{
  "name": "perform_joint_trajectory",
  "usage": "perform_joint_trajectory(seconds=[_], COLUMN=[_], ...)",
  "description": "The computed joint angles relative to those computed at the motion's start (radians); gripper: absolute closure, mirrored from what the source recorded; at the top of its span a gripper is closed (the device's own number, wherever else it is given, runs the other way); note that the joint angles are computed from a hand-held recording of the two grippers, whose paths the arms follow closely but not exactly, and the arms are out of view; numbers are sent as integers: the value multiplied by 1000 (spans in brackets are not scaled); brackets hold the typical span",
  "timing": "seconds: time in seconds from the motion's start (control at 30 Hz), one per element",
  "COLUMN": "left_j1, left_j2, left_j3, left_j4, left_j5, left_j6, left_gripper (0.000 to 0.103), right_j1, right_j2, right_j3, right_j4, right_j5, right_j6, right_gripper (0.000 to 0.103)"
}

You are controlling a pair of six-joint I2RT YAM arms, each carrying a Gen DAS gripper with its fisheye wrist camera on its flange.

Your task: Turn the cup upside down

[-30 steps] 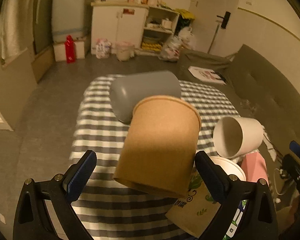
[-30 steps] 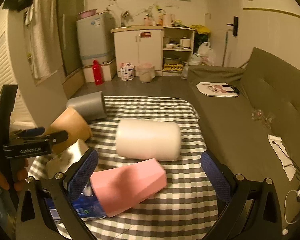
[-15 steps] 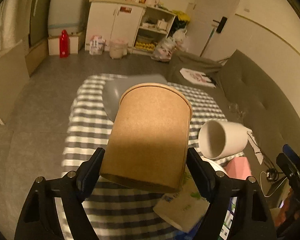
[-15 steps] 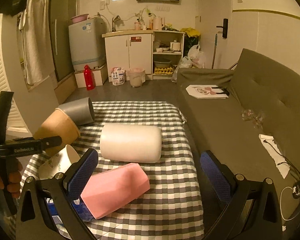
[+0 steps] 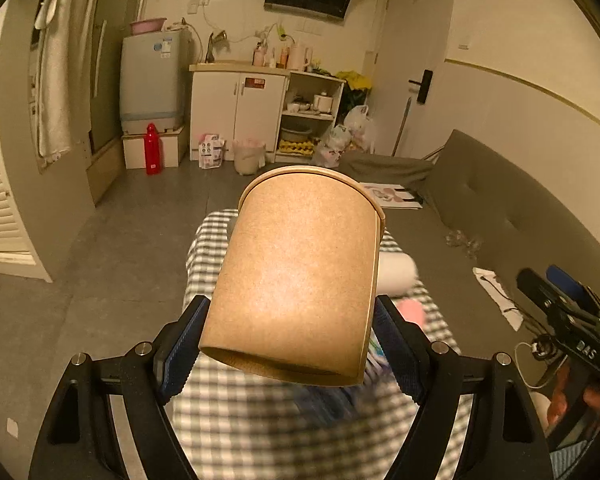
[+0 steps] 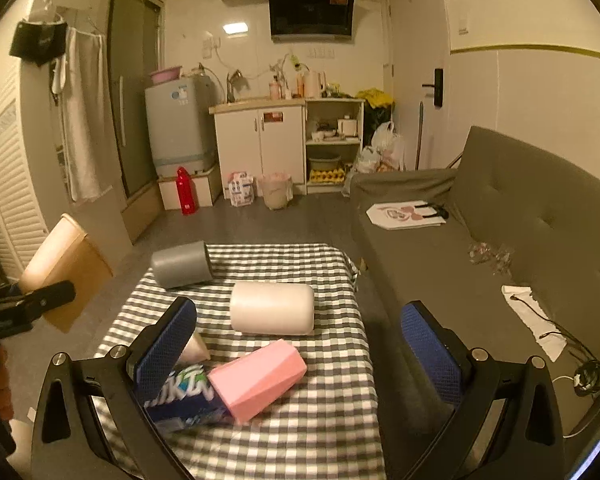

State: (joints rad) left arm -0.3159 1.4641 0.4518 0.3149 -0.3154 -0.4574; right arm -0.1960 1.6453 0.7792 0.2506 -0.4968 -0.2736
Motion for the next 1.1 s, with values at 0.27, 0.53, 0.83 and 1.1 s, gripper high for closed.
perform_joint_trajectory(seconds=[0.27, 0.53, 0.83, 1.1], left_j1=[-384, -606, -617, -597], left_j2=[-67, 281, 517, 581], left_j3=[-72, -8, 57, 79], left_j4=[-159, -99, 17, 65], left_j5=[-254, -321, -323, -274], left_j6=[-324, -620, -683, -638], left_gripper=[20, 20, 20, 17], right_j1=[-164, -275, -262, -225], right_j2=[-228, -225, -121, -51], right_j3=[-167, -298, -296, -258], right_j4=[-121, -111, -63, -55], right_j5=[-131, -173, -117, -80], right_j6=[-109, -261, -280, -240], right_gripper=[0, 0, 0, 0])
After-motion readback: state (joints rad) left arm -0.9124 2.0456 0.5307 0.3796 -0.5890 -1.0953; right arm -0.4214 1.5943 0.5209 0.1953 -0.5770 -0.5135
